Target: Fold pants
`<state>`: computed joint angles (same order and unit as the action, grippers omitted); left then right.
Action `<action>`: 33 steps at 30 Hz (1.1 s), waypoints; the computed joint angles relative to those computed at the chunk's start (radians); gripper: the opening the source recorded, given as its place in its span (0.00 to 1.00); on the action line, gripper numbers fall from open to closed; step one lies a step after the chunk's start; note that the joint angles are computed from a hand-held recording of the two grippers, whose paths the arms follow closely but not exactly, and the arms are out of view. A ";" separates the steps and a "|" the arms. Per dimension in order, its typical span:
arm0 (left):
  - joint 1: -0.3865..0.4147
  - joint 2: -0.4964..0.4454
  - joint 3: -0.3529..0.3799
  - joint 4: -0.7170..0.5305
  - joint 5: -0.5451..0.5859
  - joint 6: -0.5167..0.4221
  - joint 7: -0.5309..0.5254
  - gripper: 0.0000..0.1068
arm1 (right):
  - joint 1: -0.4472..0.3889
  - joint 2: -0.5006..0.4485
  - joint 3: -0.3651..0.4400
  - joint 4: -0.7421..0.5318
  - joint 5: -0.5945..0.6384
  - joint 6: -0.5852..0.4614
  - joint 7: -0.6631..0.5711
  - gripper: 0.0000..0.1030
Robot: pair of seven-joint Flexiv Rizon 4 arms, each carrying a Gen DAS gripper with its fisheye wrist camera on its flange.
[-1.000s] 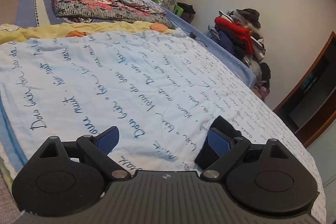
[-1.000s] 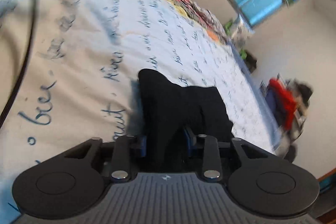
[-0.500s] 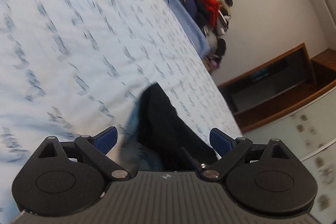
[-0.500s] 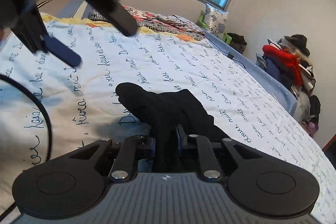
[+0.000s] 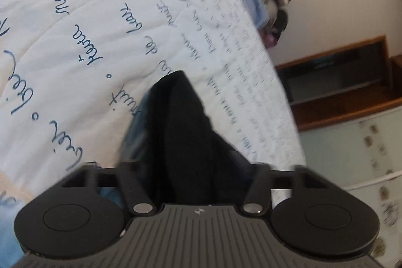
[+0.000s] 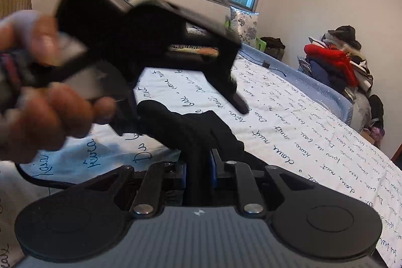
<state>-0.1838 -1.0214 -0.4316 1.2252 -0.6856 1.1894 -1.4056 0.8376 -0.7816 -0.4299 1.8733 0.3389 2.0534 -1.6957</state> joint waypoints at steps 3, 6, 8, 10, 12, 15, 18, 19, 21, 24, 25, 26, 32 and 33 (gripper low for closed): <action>-0.093 -0.003 0.180 -0.077 0.162 -0.060 -0.041 0.26 | -0.011 0.002 0.016 0.002 -0.011 -0.012 0.004 0.17; -0.139 0.005 0.253 -0.078 0.280 -0.027 -0.044 0.26 | 0.021 -0.005 -0.008 0.009 -0.014 -0.057 0.023 0.17; -0.156 0.008 0.279 -0.080 0.328 -0.011 -0.059 0.27 | 0.065 -0.019 -0.054 0.022 -0.007 -0.057 0.032 0.17; -0.165 0.012 0.294 -0.083 0.362 -0.010 -0.075 0.27 | 0.065 -0.005 -0.049 0.052 -0.024 -0.031 0.026 0.18; -0.171 0.014 0.307 -0.091 0.388 -0.017 -0.092 0.28 | 0.061 0.020 -0.041 0.087 -0.026 -0.018 0.014 0.27; -0.180 0.016 0.325 -0.100 0.421 -0.027 -0.118 0.31 | 0.074 0.052 -0.049 0.138 0.006 0.016 -0.004 0.57; -0.188 0.016 0.338 -0.109 0.449 -0.035 -0.138 0.31 | 0.052 0.084 -0.016 0.171 0.038 0.058 -0.026 0.68; -0.190 0.019 0.342 -0.108 0.457 -0.035 -0.144 0.31 | 0.035 0.098 0.005 0.177 0.039 0.054 -0.031 0.68; -0.197 0.020 0.352 -0.115 0.475 -0.043 -0.156 0.31 | 0.026 0.103 0.017 0.179 0.048 0.036 -0.043 0.68; -0.202 0.024 0.361 -0.121 0.497 -0.056 -0.166 0.31 | 0.050 0.089 -0.006 0.170 0.049 -0.033 -0.040 0.67; -0.201 0.026 0.359 -0.119 0.504 -0.053 -0.162 0.29 | 0.053 0.087 -0.004 0.174 0.037 -0.043 -0.033 0.67; -0.197 0.032 0.351 -0.108 0.509 -0.042 -0.152 0.26 | 0.053 0.086 -0.002 0.179 0.027 -0.037 -0.026 0.66; -0.220 0.054 0.369 -0.080 0.546 0.012 -0.138 0.15 | -0.066 0.143 0.136 0.231 -0.052 -0.007 -0.022 0.64; -0.224 0.054 0.371 -0.081 0.552 0.016 -0.138 0.14 | -0.097 0.151 0.163 0.229 -0.087 -0.066 -0.012 0.64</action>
<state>-0.4081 -0.9674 -0.0606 1.1440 -0.1340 1.2053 -1.5436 0.7411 -0.6307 -0.2665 2.1020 0.2524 1.9870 -1.7077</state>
